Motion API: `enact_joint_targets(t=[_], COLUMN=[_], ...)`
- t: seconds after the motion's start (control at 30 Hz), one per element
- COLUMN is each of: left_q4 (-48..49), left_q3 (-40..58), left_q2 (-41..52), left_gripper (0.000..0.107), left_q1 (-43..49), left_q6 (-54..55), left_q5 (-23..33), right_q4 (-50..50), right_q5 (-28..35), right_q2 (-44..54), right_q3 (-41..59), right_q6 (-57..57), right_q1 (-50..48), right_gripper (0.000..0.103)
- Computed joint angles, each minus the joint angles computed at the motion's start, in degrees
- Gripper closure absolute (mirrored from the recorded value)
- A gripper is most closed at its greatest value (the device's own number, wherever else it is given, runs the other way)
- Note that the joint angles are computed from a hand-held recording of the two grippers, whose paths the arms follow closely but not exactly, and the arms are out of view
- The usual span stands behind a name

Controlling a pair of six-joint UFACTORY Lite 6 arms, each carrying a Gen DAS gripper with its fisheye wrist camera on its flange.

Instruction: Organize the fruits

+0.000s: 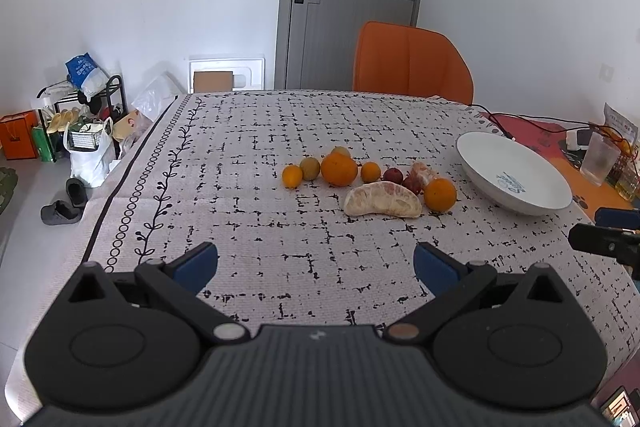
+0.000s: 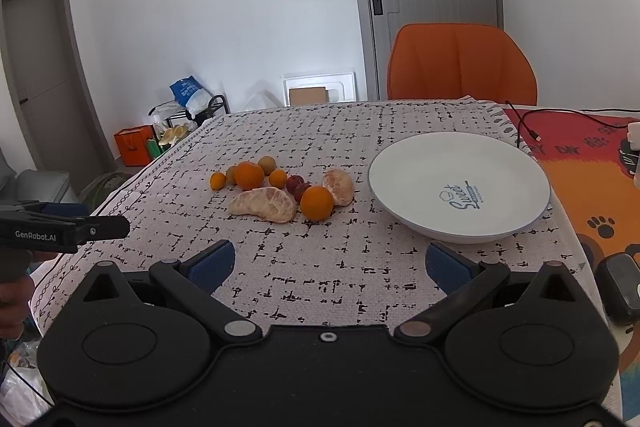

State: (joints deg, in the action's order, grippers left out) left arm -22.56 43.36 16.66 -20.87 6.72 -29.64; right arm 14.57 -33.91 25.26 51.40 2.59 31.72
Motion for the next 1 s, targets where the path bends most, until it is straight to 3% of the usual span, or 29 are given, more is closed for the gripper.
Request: enact_joint_targets(t=[1.0], left_q4=[-0.10], left_q3=[-1.39], left_q2=[-2.16], left_gripper=[0.004], left_q1=[0.18], left_q6=[0.29], left_q5=[-0.26], right_q4=[0.42], right_q5=[0.53], right_q2=[-1.00], right_q3=[-0.22], right_q6=[-0.77], right_q1=[0.14], right_gripper=[0.000])
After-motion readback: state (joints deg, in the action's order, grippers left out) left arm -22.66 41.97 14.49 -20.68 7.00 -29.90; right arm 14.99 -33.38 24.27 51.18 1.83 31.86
